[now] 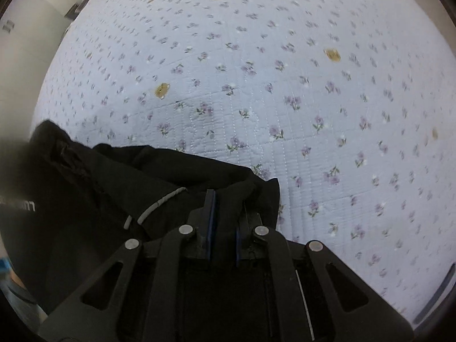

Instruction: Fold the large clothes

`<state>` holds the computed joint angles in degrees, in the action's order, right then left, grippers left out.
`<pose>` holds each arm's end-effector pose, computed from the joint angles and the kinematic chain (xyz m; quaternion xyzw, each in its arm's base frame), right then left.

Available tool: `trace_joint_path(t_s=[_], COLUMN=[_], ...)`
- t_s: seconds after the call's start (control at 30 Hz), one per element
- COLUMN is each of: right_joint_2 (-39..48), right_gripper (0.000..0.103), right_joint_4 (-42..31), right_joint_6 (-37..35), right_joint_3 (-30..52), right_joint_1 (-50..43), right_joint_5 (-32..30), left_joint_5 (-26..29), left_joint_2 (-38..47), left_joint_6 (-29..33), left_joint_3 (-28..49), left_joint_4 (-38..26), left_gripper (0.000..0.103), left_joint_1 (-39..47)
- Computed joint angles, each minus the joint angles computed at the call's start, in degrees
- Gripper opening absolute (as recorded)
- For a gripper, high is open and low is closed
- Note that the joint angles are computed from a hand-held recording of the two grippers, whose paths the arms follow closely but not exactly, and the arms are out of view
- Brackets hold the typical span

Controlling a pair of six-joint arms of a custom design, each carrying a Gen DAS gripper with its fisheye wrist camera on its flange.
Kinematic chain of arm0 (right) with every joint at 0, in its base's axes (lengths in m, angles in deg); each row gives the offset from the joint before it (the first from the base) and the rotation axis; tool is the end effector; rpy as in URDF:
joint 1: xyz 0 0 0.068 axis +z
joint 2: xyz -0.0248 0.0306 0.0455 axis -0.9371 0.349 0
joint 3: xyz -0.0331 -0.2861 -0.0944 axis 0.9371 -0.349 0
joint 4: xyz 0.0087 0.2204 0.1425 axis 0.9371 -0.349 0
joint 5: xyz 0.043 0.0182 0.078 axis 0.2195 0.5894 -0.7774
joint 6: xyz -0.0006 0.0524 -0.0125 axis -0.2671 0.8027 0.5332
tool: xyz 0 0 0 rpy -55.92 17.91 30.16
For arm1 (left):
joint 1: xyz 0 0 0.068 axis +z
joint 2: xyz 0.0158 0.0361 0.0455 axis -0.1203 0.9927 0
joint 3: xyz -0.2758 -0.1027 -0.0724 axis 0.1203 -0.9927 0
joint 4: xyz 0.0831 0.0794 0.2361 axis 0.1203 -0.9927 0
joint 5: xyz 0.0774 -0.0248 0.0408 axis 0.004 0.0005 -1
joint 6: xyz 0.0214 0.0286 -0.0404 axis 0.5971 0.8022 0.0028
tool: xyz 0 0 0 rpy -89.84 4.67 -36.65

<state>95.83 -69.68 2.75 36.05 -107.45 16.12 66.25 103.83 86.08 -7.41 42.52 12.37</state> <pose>0.1498 -0.1043 0.1838 -0.0411 0.9895 0.1083 0.0864 0.2345 0.0693 0.1373 -0.1227 0.9605 -0.1342 0.2106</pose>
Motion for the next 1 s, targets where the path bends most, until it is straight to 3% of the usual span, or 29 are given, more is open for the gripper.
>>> trace_joint_path(t_s=[0.1, 0.17, 0.2, 0.23, 0.27, 0.3, 0.33, 0.37, 0.4, 0.53, 0.6, 0.7, 0.87, 0.93, 1.0], right_joint_2=[0.15, 2.59, 4.43, 5.83, 8.05, 9.13, 9.39, 8.39, 6.46, -1.16, -2.74, -1.61, 8.42, 11.78, 15.3], right_gripper=[0.012, 0.016, 0.019, 0.024, 0.027, 0.034, 0.051, 0.062, 0.076, 0.077, 0.076, 0.075, 0.076, 0.076, 0.076], right_joint_4=[-6.16, -12.09, -16.91, -20.48, -25.01, -27.64, -29.87, -30.41, -29.08, -21.56, -16.09, -7.81, -2.32, -1.94, -1.91], right_joint_6=[-3.42, -7.3, -9.95, -11.84, -13.96, -14.72, -15.58, -16.9, -16.86, -21.35, -21.69, -20.0, -20.3, -20.59, -19.49], right_joint_3=[4.11, 8.57, 11.93, 14.11, 17.2, 18.88, 20.81, 22.31, 21.86, 15.89, 10.72, 6.38, 7.8, 8.6, 9.46], right_joint_1=[-3.39, -7.91, -11.22, -13.59, -16.46, -17.78, -19.53, -21.85, -22.17, -20.14, -15.88, -9.96, -7.48, -6.77, -5.19], right_joint_5=[-0.8, -2.86, -4.37, -5.24, -6.25, -7.11, -7.95, -8.09, -8.16, -7.45, -7.33, -8.51, -11.25, -12.13, -12.75], left_joint_5=[2.8, 8.28, 11.54, 16.48, 19.53, 22.2, 24.27, 26.37, 27.2, 23.27, 19.65, 17.07, 15.66, 15.16, 17.72], left_joint_2=[-3.59, -4.72, -4.18, -2.5, -0.75, 0.01, -0.17, -0.26, -0.62, -0.99, 0.33, 4.02, 17.15, 18.41, 21.89], left_joint_6=[5.45, 10.9, 13.86, 18.44, 21.72, 24.54, 25.75, 28.32, 29.68, 26.64, 22.69, 21.93, 28.63, 28.87, 31.08], left_joint_3=[4.49, 9.26, 11.49, 15.39, 18.66, 20.87, 22.02, 23.45, 23.86, 21.42, 17.84, 16.04, 23.67, 24.57, 27.12], left_joint_4=[-10.71, -21.09, -25.74, -33.74, -40.22, -44.99, -47.25, -49.97, -51.07, -45.03, -36.87, -28.95, -33.23, -32.13, -34.33], left_gripper=[0.02, 0.027, 0.035, 0.056, 0.066, 0.073, 0.073, 0.074, 0.077, 0.078, 0.078, 0.078, 0.078, 0.078, 0.078], left_joint_1=[3.32, 8.45, 11.44, 16.1, 19.5, 22.56, 24.1, 26.69, 28.24, 25.74, 20.19, 15.24, 9.92, 9.04, 8.81])
